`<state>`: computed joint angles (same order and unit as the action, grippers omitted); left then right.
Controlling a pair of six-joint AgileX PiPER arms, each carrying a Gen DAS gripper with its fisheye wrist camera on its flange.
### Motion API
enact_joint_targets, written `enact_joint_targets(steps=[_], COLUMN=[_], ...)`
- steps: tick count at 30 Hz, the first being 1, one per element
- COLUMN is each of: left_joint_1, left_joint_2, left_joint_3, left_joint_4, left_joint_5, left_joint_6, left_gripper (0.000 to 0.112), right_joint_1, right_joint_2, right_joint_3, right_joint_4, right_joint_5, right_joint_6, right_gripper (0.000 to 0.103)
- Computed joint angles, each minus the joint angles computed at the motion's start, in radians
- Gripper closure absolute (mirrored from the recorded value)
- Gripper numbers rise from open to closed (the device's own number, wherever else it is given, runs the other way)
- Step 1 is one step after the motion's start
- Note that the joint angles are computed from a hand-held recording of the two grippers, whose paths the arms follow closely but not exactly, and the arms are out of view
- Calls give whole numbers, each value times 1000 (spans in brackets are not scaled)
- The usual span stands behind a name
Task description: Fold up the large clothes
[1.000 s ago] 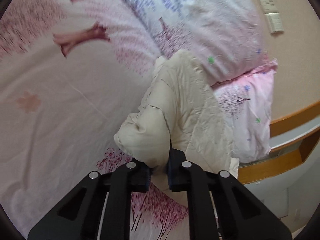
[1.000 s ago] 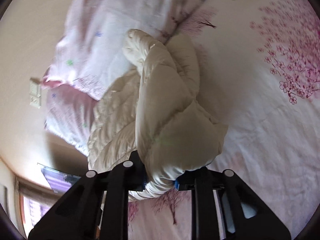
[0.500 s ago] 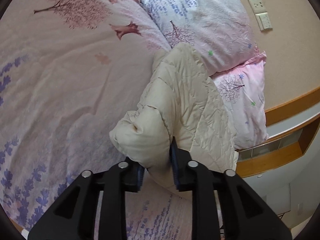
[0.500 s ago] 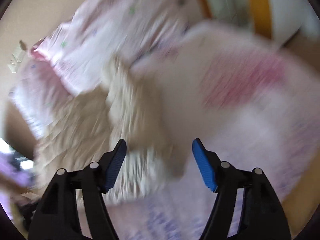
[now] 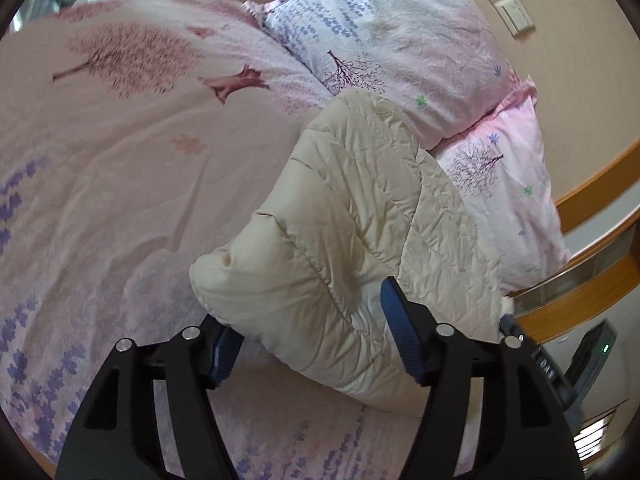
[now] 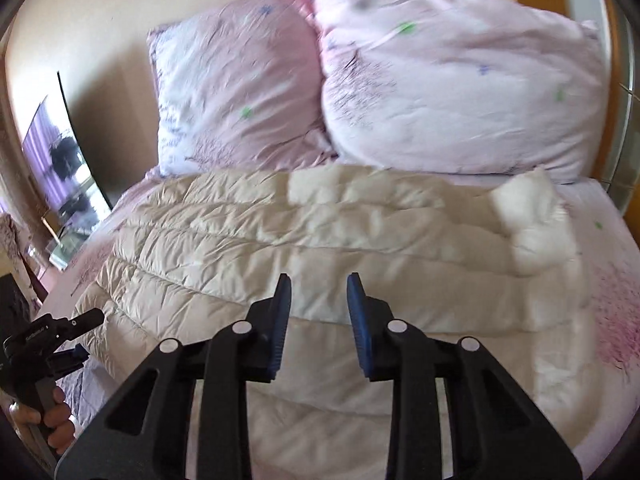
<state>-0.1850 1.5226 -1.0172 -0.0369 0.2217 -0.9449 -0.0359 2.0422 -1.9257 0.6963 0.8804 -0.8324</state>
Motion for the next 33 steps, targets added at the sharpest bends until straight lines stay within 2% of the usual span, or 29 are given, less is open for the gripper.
enact_joint_targets(steps=[2, 6, 10, 15, 21, 26, 33], left_joint_1=[-7, 3, 3, -2, -6, -6, 1], left_joint_2=[9, 21, 25, 32, 39, 46, 66], left_joint_3=[-9, -14, -16, -10, -9, -12, -35], left_joint_4=[69, 22, 42, 113, 222, 315, 293], left_joint_5=[7, -1, -3, -19, -31, -38, -36], left_joint_6=[-65, -36, -62, -156, -292, -408, -400], left_gripper=[45, 45, 45, 45, 45, 45, 45], right_joint_1=[22, 35, 37, 55, 97, 111, 117], right_joint_2=[9, 12, 6, 21, 65, 89, 95], right_joint_3=[9, 17, 29, 11, -11, -21, -30], right_joint_4=[-20, -31, -26, -52, -178, -220, -242], right_joint_5=[-23, -47, -60, -64, -78, -78, -67], right_joint_6=[15, 26, 19, 41, 115, 136, 146], right_gripper=[73, 73, 72, 71, 69, 69, 68])
